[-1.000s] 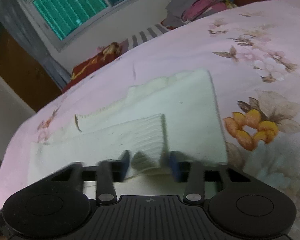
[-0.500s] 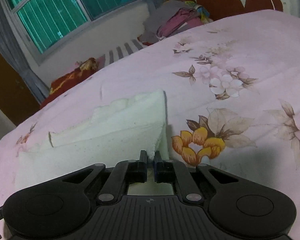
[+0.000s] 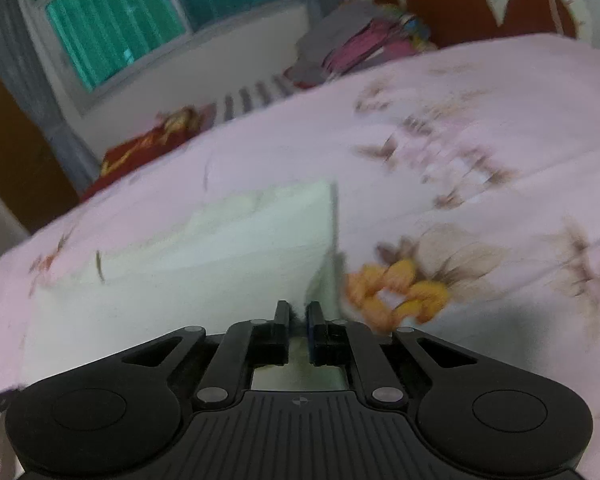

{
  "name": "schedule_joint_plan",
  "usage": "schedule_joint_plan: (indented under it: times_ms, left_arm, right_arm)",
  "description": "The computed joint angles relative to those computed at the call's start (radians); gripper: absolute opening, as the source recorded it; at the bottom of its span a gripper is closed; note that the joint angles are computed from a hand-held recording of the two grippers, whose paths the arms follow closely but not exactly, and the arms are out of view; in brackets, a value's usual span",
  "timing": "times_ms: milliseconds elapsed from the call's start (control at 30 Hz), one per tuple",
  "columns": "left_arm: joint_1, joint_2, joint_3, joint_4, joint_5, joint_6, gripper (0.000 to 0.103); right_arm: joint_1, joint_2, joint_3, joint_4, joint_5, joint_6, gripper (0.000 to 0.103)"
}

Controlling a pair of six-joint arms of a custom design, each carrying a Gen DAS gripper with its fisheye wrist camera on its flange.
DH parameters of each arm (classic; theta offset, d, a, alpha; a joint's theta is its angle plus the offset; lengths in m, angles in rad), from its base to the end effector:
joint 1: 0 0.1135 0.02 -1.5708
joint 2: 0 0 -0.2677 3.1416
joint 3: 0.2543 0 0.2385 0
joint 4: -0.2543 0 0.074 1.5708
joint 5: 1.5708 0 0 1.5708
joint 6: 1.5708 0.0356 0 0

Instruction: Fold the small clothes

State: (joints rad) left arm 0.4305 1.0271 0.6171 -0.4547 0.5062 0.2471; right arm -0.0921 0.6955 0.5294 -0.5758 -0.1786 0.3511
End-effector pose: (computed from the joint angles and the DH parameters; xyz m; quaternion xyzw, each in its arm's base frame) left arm 0.1756 0.0617 0.2256 0.0030 0.9125 -0.1104 0.3938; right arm 0.1324 -0.0059 0.2324 0.1654 0.8973 0.1327 0.3872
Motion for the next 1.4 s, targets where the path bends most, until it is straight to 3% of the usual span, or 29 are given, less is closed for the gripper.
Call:
schedule_joint_plan:
  times_ms: [33, 67, 167, 267, 400, 500, 600, 700, 800, 933, 1033, 1167, 1233, 1333, 1400]
  left_arm:
    - [0.005, -0.006, 0.008, 0.005, 0.015, -0.009, 0.056]
    - [-0.008, 0.003, 0.017, 0.023, 0.022, -0.026, 0.056]
    - [-0.134, 0.074, 0.031, 0.149, -0.004, -0.123, 0.056]
    - [-0.274, 0.176, 0.049, 0.295, -0.063, -0.174, 0.055]
    - [-0.36, 0.344, 0.115, 0.412, -0.139, -0.201, 0.055]
    - [-0.365, 0.474, 0.18, 0.439, -0.178, -0.176, 0.055]
    - [-0.344, 0.571, 0.233, 0.418, -0.282, -0.142, 0.057]
    - [-0.276, 0.554, 0.219, 0.41, -0.231, -0.167, 0.052]
    - [-0.257, 0.441, 0.148, 0.454, -0.204, -0.224, 0.054]
    - [-0.392, 0.369, 0.118, 0.452, -0.235, -0.249, 0.06]
    - [-0.505, 0.393, 0.114, 0.462, -0.257, -0.263, 0.069]
    - [-0.545, 0.402, 0.075, 0.481, -0.303, -0.209, 0.069]
    - [-0.507, 0.397, 0.043, 0.499, -0.351, -0.186, 0.07]
    - [-0.42, 0.385, 0.018, 0.505, -0.348, -0.142, 0.082]
    - [-0.381, 0.381, 0.024, 0.482, -0.325, -0.14, 0.085]
  right_arm:
    - [-0.021, -0.031, 0.005, -0.012, 0.012, -0.002, 0.031]
    - [-0.055, -0.052, 0.006, -0.013, 0.0, -0.016, 0.041]
    - [-0.094, 0.012, 0.018, 0.023, -0.049, -0.039, 0.04]
    - [-0.002, 0.103, 0.022, 0.109, -0.002, -0.027, 0.04]
    - [0.094, 0.235, 0.038, 0.214, 0.077, -0.02, 0.04]
    - [0.068, 0.316, 0.042, 0.284, 0.059, -0.043, 0.04]
    - [0.04, 0.353, 0.047, 0.306, 0.054, -0.071, 0.04]
    - [0.005, 0.37, 0.042, 0.3, 0.083, -0.078, 0.04]
    - [-0.007, 0.317, 0.022, 0.285, 0.062, -0.073, 0.04]
    - [0.189, 0.254, 0.022, 0.29, 0.111, -0.02, 0.04]
    - [0.417, 0.336, 0.047, 0.365, 0.159, 0.038, 0.04]
    - [0.565, 0.469, 0.085, 0.427, 0.161, 0.053, 0.041]
    - [0.567, 0.476, 0.071, 0.439, 0.171, 0.014, 0.04]
    - [0.458, 0.396, 0.009, 0.413, 0.255, 0.009, 0.04]
    - [0.318, 0.36, -0.015, 0.392, 0.223, 0.008, 0.019]
